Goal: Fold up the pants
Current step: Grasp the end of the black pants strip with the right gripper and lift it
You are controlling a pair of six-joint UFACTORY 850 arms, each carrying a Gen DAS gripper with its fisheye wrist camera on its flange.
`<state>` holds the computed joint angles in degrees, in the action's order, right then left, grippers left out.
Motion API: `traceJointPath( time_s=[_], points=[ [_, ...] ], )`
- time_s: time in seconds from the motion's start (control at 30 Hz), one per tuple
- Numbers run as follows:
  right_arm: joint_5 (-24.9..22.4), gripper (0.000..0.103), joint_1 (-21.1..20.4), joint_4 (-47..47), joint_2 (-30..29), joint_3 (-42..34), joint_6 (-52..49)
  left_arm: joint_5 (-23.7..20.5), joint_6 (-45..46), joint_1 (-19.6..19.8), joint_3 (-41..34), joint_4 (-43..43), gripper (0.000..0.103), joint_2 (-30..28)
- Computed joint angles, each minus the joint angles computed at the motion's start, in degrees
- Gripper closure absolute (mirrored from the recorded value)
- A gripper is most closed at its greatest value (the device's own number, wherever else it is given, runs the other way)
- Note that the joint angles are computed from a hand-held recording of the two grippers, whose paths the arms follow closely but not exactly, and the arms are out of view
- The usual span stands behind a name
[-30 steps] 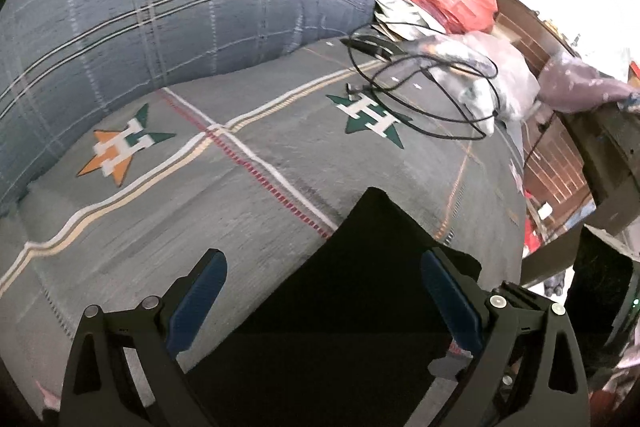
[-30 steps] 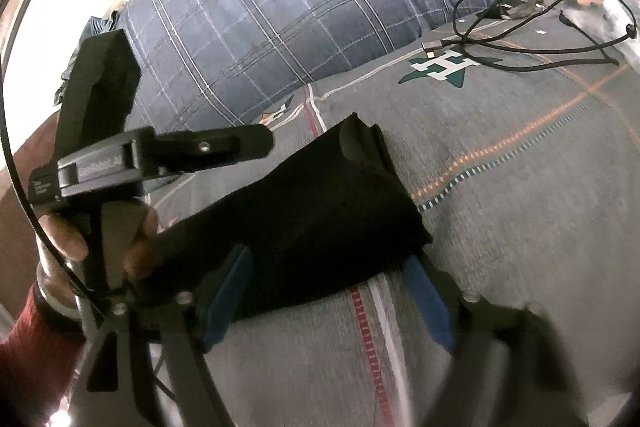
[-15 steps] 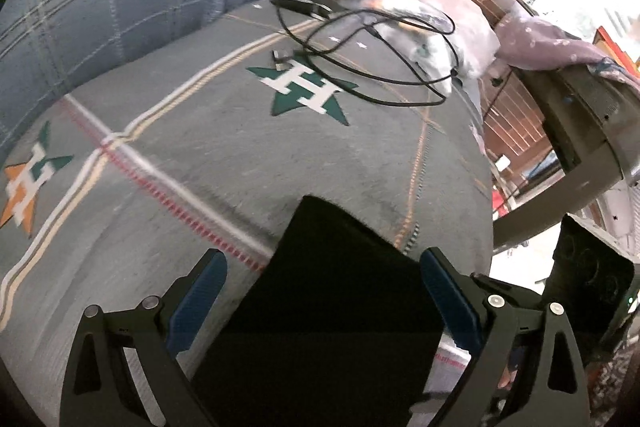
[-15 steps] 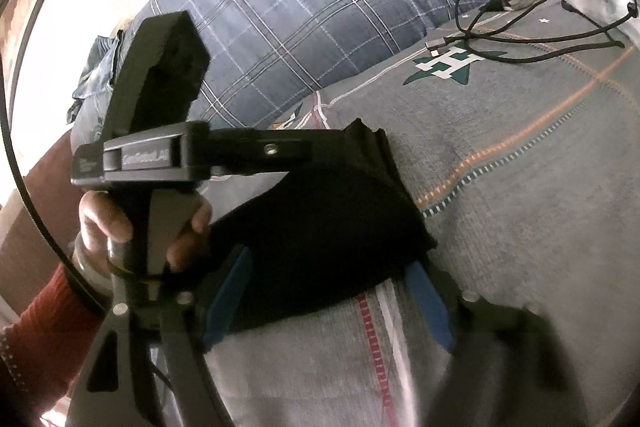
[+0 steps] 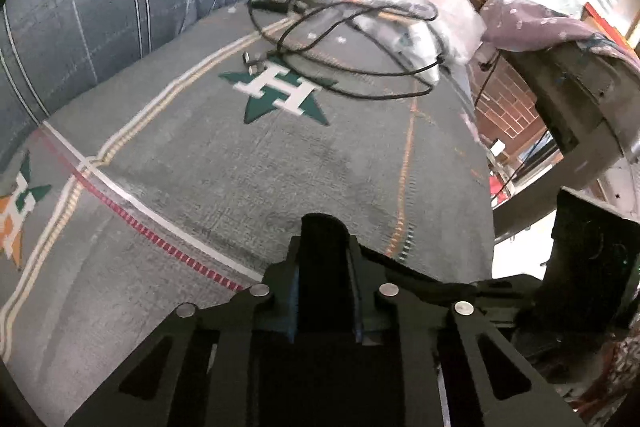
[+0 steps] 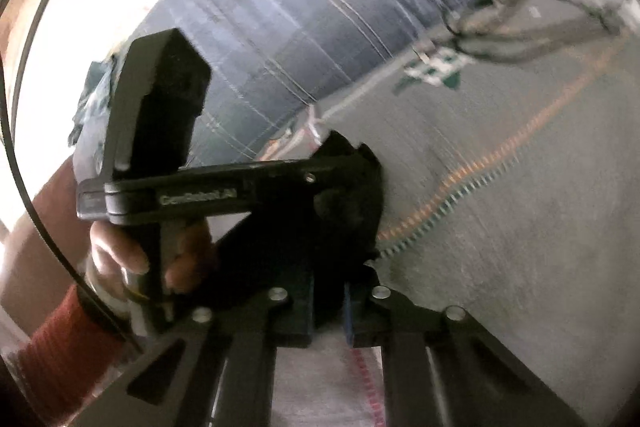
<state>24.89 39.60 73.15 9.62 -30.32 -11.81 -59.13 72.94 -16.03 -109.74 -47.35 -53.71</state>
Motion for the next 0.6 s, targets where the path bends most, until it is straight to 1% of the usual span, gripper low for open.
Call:
traceJointPath(
  time_s=[0.1, 0.17, 0.23, 0.3, 0.4, 0.5, 0.6],
  points=[
    [1.7, 0.094, 1.8, 5.1, 0.4, -1.9, -8.5, 0.6, 4.5, 1.6, 5.0, -3.6, 0.087, 4.4],
    [2.4, 0.094, 3.1, 7.5, 0.8, -3.7, -13.9, 0.2, 6.4, 3.1, 7.3, -6.2, 0.087, 6.7],
    [3.1, 0.094, 4.3, 9.8, 0.3, -6.0, -19.4, -0.6, 7.9, 5.3, 9.7, -9.0, 0.087, 9.3],
    [3.1, 0.094, 5.7, 10.6, -0.7, -8.6, -23.6, -0.5, 9.5, 7.7, 13.0, -11.2, 0.087, 12.4],
    [2.0, 0.094, 7.3, 11.3, -3.8, -12.8, -28.9, 0.5, 11.3, 11.6, 18.5, -13.8, 0.087, 16.6],
    [0.6, 0.094, 8.8, 12.3, -8.3, -17.5, -34.3, 1.0, 11.9, 15.9, 23.1, -15.3, 0.087, 19.5],
    [-2.5, 0.094, 9.6, 15.0, -14.0, -22.2, -39.3, 4.3, 11.7, 19.4, 27.6, -15.2, 0.087, 21.6]
  ],
)
